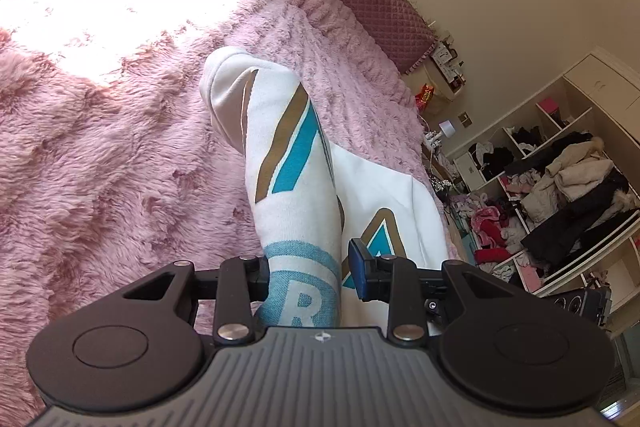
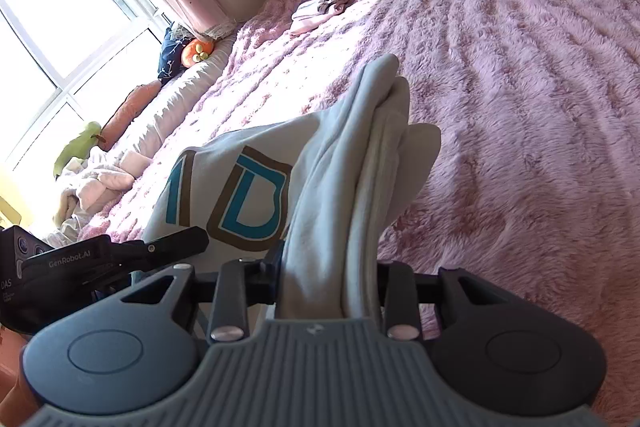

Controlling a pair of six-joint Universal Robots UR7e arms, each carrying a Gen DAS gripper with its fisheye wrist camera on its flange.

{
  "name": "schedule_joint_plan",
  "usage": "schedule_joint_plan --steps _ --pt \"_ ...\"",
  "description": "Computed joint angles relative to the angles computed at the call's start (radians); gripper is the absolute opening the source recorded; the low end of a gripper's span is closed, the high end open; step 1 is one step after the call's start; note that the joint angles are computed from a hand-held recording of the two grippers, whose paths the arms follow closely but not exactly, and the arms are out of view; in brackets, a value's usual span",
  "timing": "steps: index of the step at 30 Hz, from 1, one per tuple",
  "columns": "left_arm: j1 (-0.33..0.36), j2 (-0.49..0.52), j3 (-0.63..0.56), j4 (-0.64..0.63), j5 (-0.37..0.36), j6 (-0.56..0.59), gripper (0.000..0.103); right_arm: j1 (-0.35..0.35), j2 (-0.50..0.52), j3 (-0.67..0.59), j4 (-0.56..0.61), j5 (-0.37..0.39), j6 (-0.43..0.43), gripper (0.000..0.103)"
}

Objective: Fold small clothes

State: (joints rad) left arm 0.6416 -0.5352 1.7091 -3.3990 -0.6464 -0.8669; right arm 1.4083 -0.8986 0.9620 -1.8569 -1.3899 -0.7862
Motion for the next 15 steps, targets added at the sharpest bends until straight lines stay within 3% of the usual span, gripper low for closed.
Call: schedule_joint_plan --steps 8,10,15 --pt "0.071 0.04 0.069 0.007 -0.023 -0.129 0.034 -0.042 0.057 0.048 -0.098 -0.121 0.004 0.027" --pt "0.091 0.043 0.104 -0.101 -0.071 -0.129 0.036 -0.058 0.074 0.023 -0.082 -0.102 0.021 0.031" --pt "0.095 0.001 0.177 -0.193 -0.117 -0.125 0.037 -0.058 0.052 0.019 -0.098 -0.092 -0.011 0.04"
